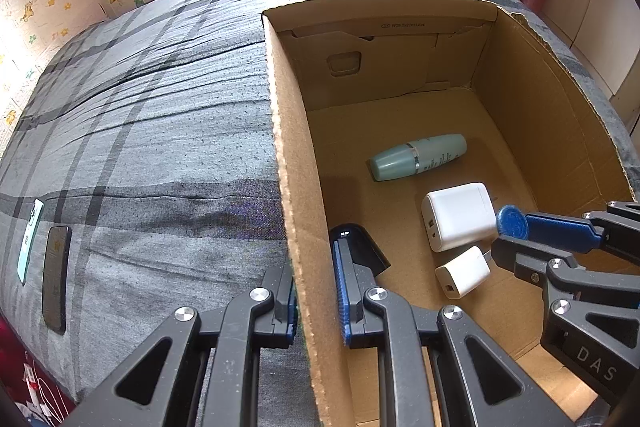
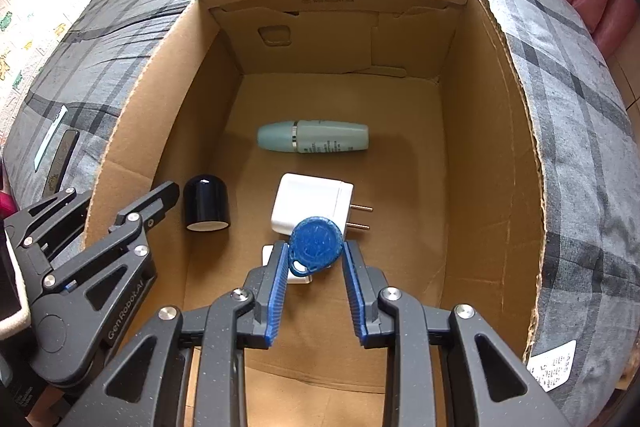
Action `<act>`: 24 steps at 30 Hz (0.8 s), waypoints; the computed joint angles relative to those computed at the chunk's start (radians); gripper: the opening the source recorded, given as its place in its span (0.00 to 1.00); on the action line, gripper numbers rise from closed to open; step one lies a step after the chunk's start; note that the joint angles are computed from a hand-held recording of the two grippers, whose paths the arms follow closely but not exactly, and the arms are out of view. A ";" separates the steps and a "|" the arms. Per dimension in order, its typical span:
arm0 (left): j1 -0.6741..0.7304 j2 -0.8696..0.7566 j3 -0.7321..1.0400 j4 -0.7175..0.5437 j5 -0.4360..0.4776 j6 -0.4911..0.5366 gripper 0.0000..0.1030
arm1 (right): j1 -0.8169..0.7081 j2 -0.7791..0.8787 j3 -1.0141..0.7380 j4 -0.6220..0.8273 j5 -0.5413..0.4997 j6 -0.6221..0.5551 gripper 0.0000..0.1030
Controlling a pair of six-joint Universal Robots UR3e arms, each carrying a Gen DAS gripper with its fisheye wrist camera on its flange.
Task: Organize rigid objects
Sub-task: 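Carry the blue key fob into the box and open the right gripper, then move the right gripper back toward the brass keychain on the bed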
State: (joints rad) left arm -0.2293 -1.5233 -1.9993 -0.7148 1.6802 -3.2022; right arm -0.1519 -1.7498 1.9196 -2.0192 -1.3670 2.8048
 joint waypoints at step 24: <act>-0.003 0.000 -0.002 -0.001 0.007 -0.002 0.16 | -0.104 -0.178 -0.074 0.114 0.048 -0.042 0.50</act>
